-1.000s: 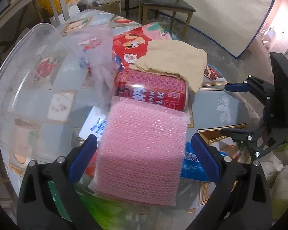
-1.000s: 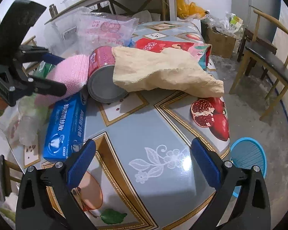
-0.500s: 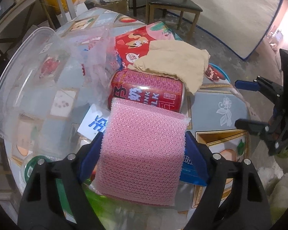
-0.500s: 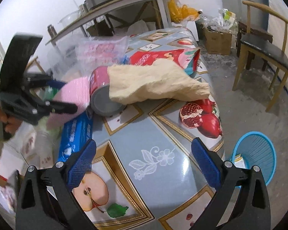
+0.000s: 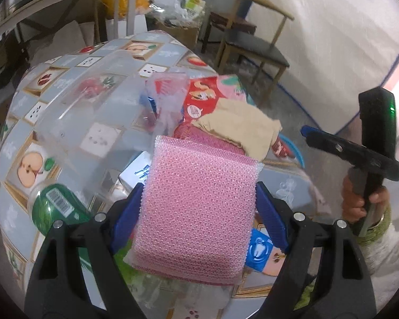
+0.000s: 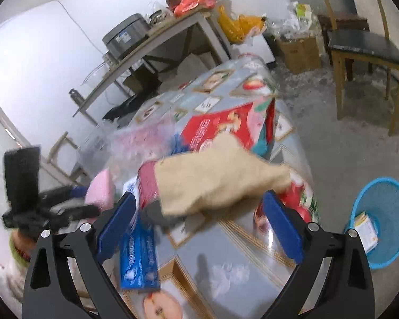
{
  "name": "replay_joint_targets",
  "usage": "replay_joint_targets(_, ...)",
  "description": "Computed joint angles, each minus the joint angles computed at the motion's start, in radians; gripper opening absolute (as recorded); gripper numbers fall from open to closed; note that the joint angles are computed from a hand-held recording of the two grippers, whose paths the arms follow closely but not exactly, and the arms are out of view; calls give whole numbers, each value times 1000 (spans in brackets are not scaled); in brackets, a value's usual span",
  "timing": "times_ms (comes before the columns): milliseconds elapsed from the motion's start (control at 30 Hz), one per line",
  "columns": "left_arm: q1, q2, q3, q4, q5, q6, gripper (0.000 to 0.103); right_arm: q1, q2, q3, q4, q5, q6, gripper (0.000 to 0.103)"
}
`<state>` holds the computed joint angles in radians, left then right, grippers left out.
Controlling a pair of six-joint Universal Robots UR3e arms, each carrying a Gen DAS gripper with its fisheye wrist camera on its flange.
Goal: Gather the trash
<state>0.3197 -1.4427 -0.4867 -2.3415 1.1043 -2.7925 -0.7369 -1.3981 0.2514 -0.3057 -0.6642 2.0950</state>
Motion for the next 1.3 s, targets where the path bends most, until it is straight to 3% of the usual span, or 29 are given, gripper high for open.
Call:
replay_joint_targets(133,52,36,-41,-15,-42,20,78,172,-62,284,-500,-73,264,94)
replay_joint_targets(200,59,44,-53,-12,-48,23,78,237,-46,320,-621,-134,338,91)
replay_joint_targets(333,102,56,-43,-53,-76,61,78,353,-20,387,-779,-275,426,82)
replay_joint_targets(567,109,55,-48,-55,-81,71,78,428,-84,548,-941,-415,436,64)
replay_joint_targets(800,108,62,-60,-45,-80,63,78,462,-113,587,-986,-486,425,41)
replay_joint_targets(1000,110,72,-71,-36,-78,49,78,420,-121,563,-923,-460,412,19)
replay_joint_targets(1300,138,98,-80,-56,-98,56,78,278,-151,482,-707,-364,313,9)
